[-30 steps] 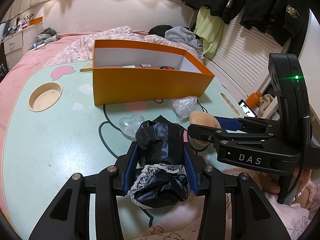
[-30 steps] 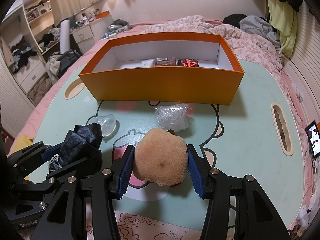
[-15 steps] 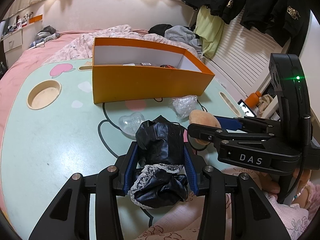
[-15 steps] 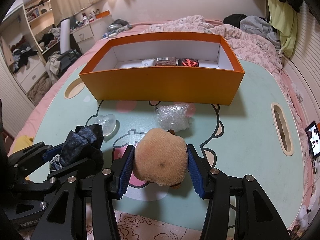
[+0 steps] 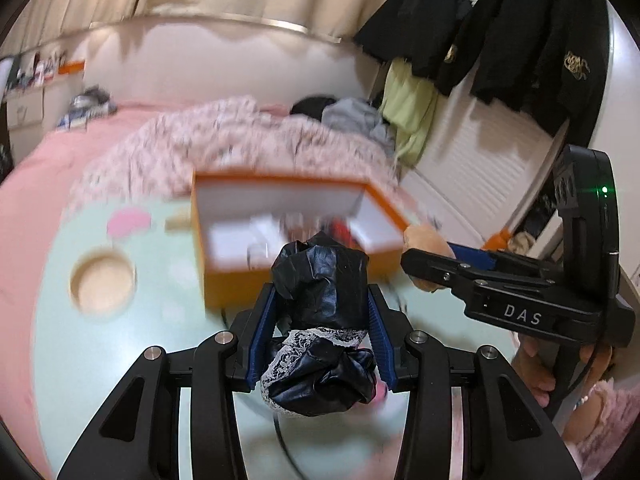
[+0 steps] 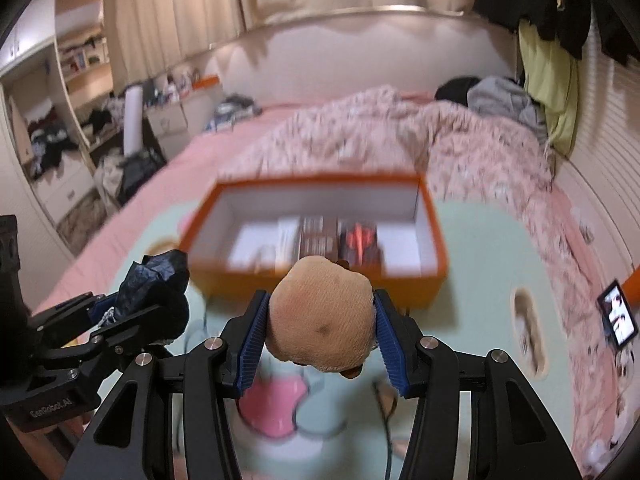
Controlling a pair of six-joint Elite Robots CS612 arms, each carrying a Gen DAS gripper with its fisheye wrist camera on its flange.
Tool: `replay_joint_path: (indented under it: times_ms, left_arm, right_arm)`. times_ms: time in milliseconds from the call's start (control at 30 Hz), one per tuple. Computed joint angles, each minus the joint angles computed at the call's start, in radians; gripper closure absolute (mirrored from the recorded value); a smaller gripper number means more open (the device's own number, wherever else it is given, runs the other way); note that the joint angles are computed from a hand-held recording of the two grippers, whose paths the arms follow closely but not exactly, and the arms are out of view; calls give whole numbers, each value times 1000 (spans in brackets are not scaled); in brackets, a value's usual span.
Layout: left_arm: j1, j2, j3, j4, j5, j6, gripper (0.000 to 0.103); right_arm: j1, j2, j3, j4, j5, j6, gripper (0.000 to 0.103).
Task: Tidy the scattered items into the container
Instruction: 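Carry the brown plush over the box with right tool while left tool carries the lace bag over it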
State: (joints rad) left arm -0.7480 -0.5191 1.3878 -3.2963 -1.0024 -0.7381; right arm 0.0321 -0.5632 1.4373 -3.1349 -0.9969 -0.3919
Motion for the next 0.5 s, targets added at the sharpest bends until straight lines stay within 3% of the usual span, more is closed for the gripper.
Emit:
replay_joint_path:
  times_ms: [133,200,400,500]
  left_arm:
    - [30,18,-83,41,21,69,58]
    - [52,32,-122,77,-1,23,58]
    - [83,75,-170,109,-73,-57,58]
    - [81,84,-189,169,-44,-35,58]
  right_arm:
    - [19,26,-69,-106,-26,37,52]
    - [29,45,-107,-124,-53,43,51]
    - [34,104,-233,107,-24,56,51]
    - [36,122,-267,155,-32,60,51]
